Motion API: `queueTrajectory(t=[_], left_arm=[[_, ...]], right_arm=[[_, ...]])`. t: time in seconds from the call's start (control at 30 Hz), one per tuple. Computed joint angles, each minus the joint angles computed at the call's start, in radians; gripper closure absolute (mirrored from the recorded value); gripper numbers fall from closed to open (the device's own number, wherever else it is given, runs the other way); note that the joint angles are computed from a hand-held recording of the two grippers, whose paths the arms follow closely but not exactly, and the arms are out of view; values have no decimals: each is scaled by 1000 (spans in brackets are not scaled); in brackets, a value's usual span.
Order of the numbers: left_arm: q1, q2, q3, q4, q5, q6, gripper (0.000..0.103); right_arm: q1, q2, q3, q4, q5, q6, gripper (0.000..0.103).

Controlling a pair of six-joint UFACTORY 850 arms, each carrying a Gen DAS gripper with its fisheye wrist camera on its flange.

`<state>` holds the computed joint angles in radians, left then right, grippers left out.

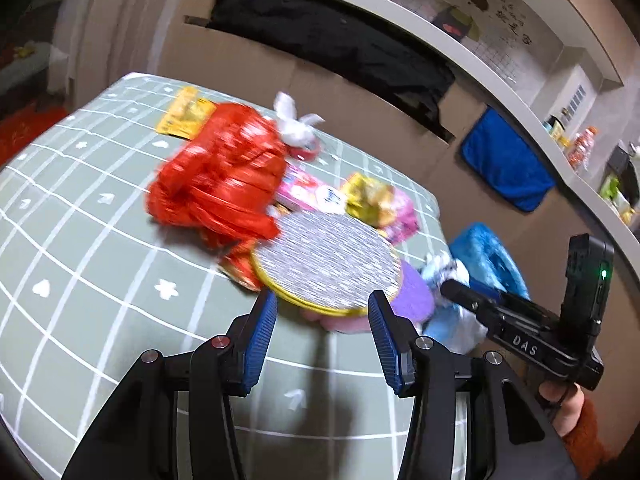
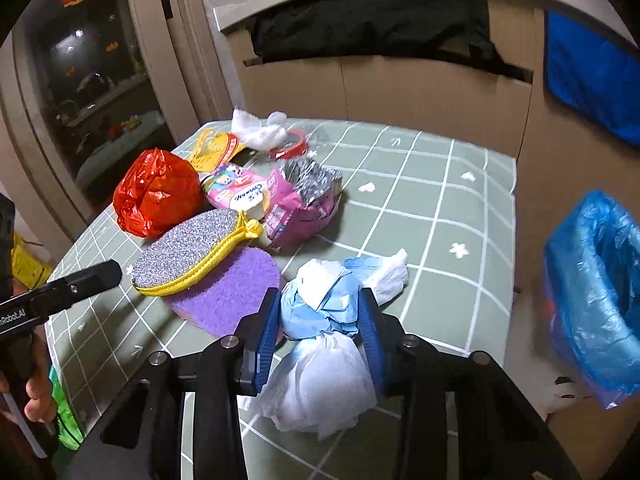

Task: Collect trash
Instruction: 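Grasp the white tissues with the right tool, then grasp the red plastic bag with the left tool while the right tool holds tissues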

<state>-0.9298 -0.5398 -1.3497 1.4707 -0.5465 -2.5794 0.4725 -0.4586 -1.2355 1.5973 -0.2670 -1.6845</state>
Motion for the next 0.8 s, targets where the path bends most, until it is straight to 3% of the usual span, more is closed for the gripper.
queueTrajectory(t=[0.1, 0.17, 0.3, 0.47, 0.53, 0.63, 0.8], left_arm=[[0, -14, -22, 13, 40, 14, 54], [-2, -17, -29, 0, 27, 17, 54], [-16, 8, -13, -22, -127, -5, 54], [-6, 3, -51, -104, -313, 180, 54], [13, -15, -80, -151, -347, 282, 54], [53, -32, -101, -206, -325, 367, 54], [91, -39, -82, -224, -276, 330, 54]], right_arm=[[-15, 31, 32, 96, -14, -91, 70], [-25, 44, 44, 106, -23, -95, 70], [-44, 71, 76, 178, -41, -160, 70], [-52, 84, 94, 224, -54, -210, 70], [-52, 84, 94, 215, -61, -202, 70], [-47, 88, 99, 226, -58, -226, 70], [-38, 88, 100, 259, -32, -279, 70]])
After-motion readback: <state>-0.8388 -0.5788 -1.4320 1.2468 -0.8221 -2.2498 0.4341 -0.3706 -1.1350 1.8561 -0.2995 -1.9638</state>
